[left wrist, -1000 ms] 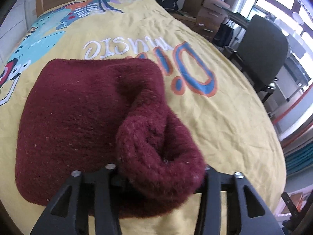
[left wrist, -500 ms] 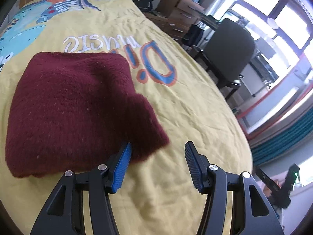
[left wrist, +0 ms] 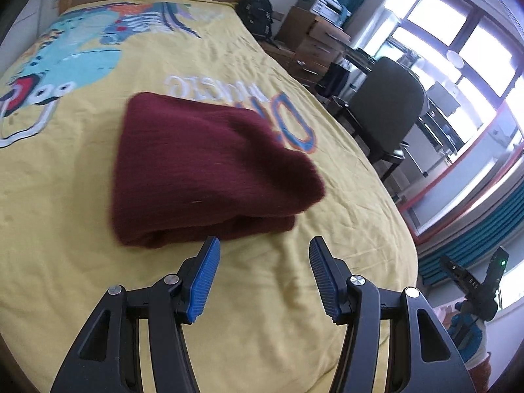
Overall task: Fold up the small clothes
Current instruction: 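Move both grippers to the folded maroon bundle's edge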
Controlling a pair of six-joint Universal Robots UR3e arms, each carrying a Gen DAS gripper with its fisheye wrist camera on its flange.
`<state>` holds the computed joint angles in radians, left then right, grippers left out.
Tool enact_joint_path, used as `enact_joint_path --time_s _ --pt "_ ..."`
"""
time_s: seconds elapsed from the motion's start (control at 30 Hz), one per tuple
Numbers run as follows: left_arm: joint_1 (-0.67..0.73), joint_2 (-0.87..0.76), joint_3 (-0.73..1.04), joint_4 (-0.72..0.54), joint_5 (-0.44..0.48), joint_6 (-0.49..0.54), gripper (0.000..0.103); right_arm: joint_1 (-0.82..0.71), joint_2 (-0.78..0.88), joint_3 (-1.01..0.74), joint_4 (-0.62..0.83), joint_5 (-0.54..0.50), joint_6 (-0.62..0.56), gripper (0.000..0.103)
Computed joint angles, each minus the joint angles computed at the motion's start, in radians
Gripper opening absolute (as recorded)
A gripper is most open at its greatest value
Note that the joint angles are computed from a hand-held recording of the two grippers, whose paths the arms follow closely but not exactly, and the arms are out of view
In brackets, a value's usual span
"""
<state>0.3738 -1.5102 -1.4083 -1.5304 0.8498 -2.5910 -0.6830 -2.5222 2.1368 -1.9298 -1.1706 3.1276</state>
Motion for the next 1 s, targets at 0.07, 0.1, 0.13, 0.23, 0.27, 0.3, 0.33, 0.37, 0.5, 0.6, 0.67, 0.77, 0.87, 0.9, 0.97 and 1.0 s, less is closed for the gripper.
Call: enact_joint_path --time_s 0.07,0.1,0.13,0.23,0.27,0.3,0.33,0.37,0.5,0.6,0.67,0.77,0.87,0.9,0.97,1.0 --pt "0.063 0.023 0.015 -0.070 -0.011 0.053 0.051 0.188 0.127 -0.026 -0.151 -0.117 0.118 0.067" --pt "0.089 0.026 0.025 -0.097 -0.015 0.074 0.052 0.273 0.189 -0.044 -0.211 -0.172 0.164 0.067" --pt "0.122 0.034 0.035 -0.130 -0.020 0.101 0.054 0.344 0.244 -0.065 -0.255 -0.217 0.201 0.067" --pt "0.208 0.037 0.067 -0.203 -0.032 0.168 0.056 0.526 0.410 -0.145 -0.356 -0.331 0.286 0.067" --pt "0.230 0.029 0.082 -0.220 -0.036 0.181 0.056 0.581 0.470 -0.180 -0.382 -0.363 0.307 0.067" --pt "0.247 0.018 0.095 -0.231 -0.038 0.190 0.056 0.627 0.527 -0.216 -0.403 -0.389 0.322 0.067" --pt "0.261 0.003 0.108 -0.235 -0.039 0.197 0.056 0.668 0.585 -0.256 -0.420 -0.408 0.334 0.067" --pt "0.270 -0.005 0.114 -0.236 -0.039 0.200 0.056 0.696 0.633 -0.291 -0.432 -0.418 0.339 0.067" --pt "0.305 -0.055 0.161 -0.249 -0.038 0.213 0.056 0.806 0.861 -0.483 -0.470 -0.441 0.341 0.067" --pt "0.304 -0.105 0.198 -0.220 -0.030 0.190 0.056 0.859 1.030 -0.648 -0.481 -0.424 0.328 0.067" --pt "0.294 -0.146 0.231 -0.193 -0.021 0.167 0.056 0.895 1.167 -0.796 -0.469 -0.406 0.314 0.067" --pt "0.267 -0.201 0.264 -0.142 -0.006 0.130 0.056 0.933 1.347 -1.021 -0.423 -0.378 0.294 0.067" --pt "0.233 -0.263 0.302 -0.094 0.009 0.093 0.056 0.955 1.504 -1.235 -0.362 -0.343 0.273 0.067" --pt "0.224 -0.280 0.311 -0.082 0.012 0.083 0.056 0.961 1.568 -1.328 -0.328 -0.334 0.265 0.067" --pt "0.203 -0.323 0.336 -0.054 0.021 0.059 0.056 0.969 1.687 -1.505 -0.262 -0.315 0.252 0.067" --pt "0.191 -0.344 0.349 -0.039 0.027 0.046 0.056 0.969 1.725 -1.563 -0.237 -0.307 0.247 0.067"
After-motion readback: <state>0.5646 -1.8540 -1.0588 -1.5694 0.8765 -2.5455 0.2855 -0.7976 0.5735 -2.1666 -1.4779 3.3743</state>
